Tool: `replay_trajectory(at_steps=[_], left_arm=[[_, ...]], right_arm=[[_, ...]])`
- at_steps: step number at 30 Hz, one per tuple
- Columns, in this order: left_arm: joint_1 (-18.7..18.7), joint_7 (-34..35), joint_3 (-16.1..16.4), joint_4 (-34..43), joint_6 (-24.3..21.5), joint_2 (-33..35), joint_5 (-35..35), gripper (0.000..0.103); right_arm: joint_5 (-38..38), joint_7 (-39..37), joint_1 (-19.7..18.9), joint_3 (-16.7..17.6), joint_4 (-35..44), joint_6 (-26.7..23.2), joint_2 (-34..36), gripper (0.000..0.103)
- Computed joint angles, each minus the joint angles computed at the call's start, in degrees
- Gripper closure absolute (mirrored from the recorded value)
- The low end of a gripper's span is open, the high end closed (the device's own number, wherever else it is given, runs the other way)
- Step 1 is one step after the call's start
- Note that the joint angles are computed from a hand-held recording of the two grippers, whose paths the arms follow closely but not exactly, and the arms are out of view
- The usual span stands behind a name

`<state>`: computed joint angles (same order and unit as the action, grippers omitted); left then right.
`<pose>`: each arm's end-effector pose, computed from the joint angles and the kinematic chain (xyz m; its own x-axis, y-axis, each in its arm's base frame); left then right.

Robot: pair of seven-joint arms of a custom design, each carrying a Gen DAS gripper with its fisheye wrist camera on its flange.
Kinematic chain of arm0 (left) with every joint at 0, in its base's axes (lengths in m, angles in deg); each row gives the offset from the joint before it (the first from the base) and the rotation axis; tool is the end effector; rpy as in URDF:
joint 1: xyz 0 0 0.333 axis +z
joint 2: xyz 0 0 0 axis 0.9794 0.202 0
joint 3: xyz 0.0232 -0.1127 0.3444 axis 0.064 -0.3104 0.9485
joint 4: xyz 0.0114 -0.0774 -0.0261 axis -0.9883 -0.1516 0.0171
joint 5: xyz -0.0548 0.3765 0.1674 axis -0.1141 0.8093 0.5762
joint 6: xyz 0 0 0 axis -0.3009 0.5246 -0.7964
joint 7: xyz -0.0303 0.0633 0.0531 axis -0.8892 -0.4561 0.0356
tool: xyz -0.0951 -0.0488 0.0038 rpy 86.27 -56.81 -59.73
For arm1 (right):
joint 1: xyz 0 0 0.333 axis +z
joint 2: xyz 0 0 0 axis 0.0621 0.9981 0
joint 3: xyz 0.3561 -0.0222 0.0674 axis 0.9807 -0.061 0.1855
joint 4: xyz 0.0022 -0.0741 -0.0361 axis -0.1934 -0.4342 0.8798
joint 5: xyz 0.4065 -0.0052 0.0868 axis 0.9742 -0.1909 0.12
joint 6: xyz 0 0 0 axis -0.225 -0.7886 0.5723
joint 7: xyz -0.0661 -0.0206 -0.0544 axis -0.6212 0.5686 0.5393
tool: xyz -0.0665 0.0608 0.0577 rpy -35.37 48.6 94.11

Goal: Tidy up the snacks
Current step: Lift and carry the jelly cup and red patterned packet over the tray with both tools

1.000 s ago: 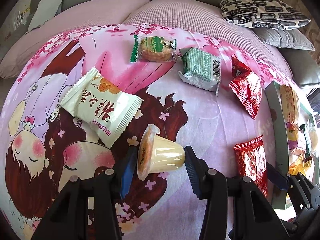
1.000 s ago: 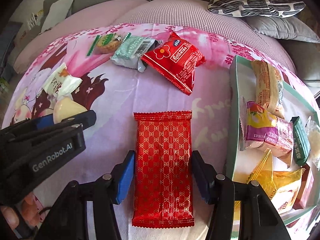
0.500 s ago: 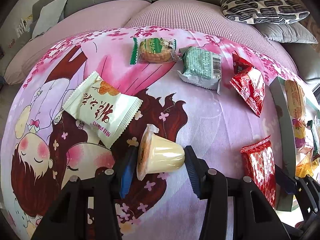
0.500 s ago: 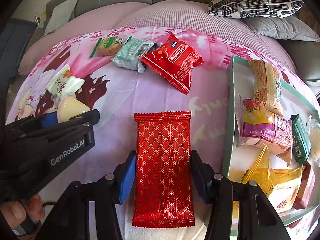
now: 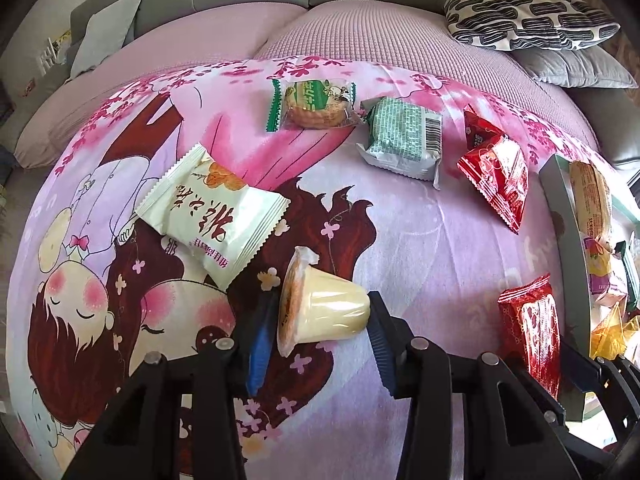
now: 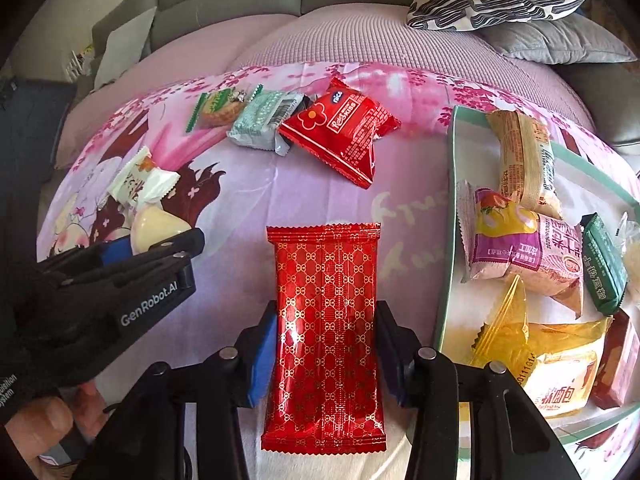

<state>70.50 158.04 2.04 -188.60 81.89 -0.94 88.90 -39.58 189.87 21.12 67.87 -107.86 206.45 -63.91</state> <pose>0.6578 -0.1098 0.3768 0.0026 -1.0000 0.0011 -0.9040 -0.0028 -0.4275 0.6104 0.2509 0.3931 0.0499 -0.9950 -0.0861 -0.9025 -0.0080 -0.4306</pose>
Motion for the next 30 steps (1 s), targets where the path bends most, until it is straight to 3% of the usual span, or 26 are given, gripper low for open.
replay_trajectory(at_steps=[9,30], left_arm=[[0.6,0.6,-0.4,-1.4,1.8,-1.8,-0.9,0.064],[-0.3,-0.2,-1.1,-3.5,6.5,-5.8,1.3,0.064]], right_arm=[[-0.5,1.1,0.1,-0.2,-1.2,2.1,-1.7,0.055],[-4.2,7.4,-0.4,-1.9,-4.9,7.1,-6.2,0.055]])
